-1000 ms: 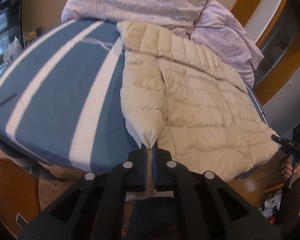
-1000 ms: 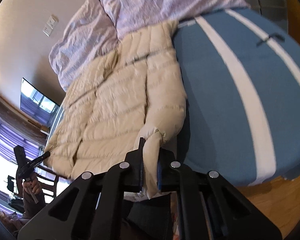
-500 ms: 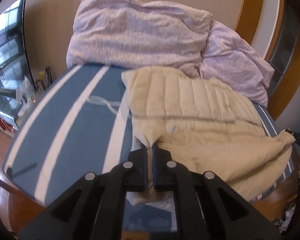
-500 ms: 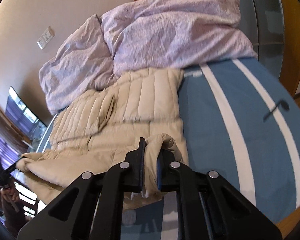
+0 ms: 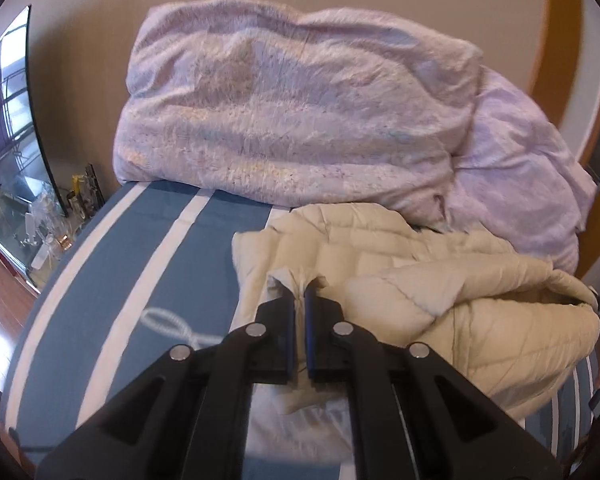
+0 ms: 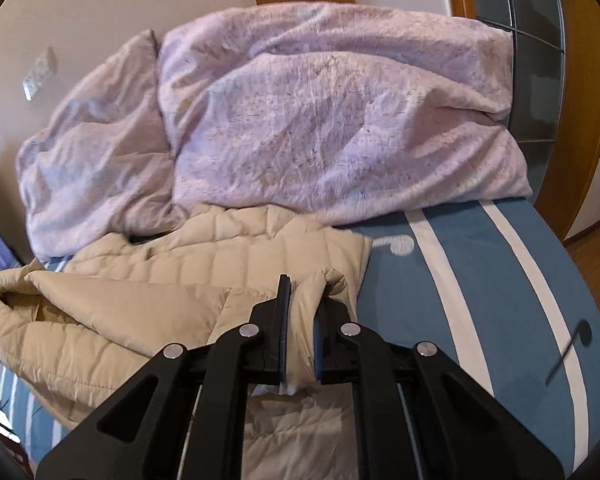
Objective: Fold large clothes
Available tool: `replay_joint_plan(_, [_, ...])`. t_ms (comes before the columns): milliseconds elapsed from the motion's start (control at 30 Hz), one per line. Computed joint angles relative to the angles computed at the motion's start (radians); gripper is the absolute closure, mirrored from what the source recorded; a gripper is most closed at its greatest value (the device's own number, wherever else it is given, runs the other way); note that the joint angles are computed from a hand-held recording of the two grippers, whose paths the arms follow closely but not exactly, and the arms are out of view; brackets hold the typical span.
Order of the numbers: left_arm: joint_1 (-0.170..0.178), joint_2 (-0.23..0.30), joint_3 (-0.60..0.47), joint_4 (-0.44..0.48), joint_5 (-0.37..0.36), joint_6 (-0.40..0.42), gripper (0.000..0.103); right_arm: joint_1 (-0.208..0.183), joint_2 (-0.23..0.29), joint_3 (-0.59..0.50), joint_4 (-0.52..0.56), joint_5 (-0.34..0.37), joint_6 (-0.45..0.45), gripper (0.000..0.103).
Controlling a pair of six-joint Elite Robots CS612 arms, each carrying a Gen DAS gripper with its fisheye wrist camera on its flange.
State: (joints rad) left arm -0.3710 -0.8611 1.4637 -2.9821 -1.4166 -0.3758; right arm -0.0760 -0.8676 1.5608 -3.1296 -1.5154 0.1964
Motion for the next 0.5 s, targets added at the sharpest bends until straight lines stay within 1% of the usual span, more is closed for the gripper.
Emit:
replay_joint_plan(100, [0.009, 0.051, -0.073, 0.047, -0.003, -0.018, 0.098, 0.007, 0.044, -0.065, 0.031, -0.029, 0.007, 0.093])
replay_joint_plan(200, [0.021, 0.115, -0.164, 0.111, -0.021, -0.066, 0.098, 0.015, 0.088, -0.130, 0.070, -0.059, 0.017, 0.093])
replay_joint_plan(233, [0.023, 0.128, -0.182, 0.123, -0.027, -0.080, 0.098, 0.018, 0.104, -0.152, 0.084, -0.070, 0.026, 0.093])
replay_joint_plan(300, [0.030, 0.162, -0.225, 0.148, -0.045, -0.114, 0.097, 0.019, 0.129, -0.185, 0.087, -0.073, 0.048, 0.090])
replay_joint_plan(333, [0.031, 0.176, -0.241, 0.153, -0.047, -0.125, 0.095, 0.019, 0.134, -0.192, 0.088, -0.074, 0.055, 0.088])
replay_joint_plan(400, [0.032, 0.191, -0.260, 0.154, -0.048, -0.139, 0.094, 0.015, 0.147, -0.211, 0.090, -0.061, 0.083, 0.081])
replay_joint_plan(433, [0.032, 0.197, -0.266, 0.148, -0.050, -0.146, 0.090, 0.012, 0.147, -0.213, 0.086, -0.050, 0.097, 0.070])
replay_joint_plan(467, [0.032, 0.197, -0.265, 0.142, -0.054, -0.147, 0.086, 0.010, 0.146, -0.212, 0.078, -0.041, 0.107, 0.054])
replay_joint_plan(500, [0.033, 0.194, -0.262, 0.124, -0.057, -0.145, 0.070, 0.007, 0.140, -0.201, 0.044, -0.030, 0.121, 0.045])
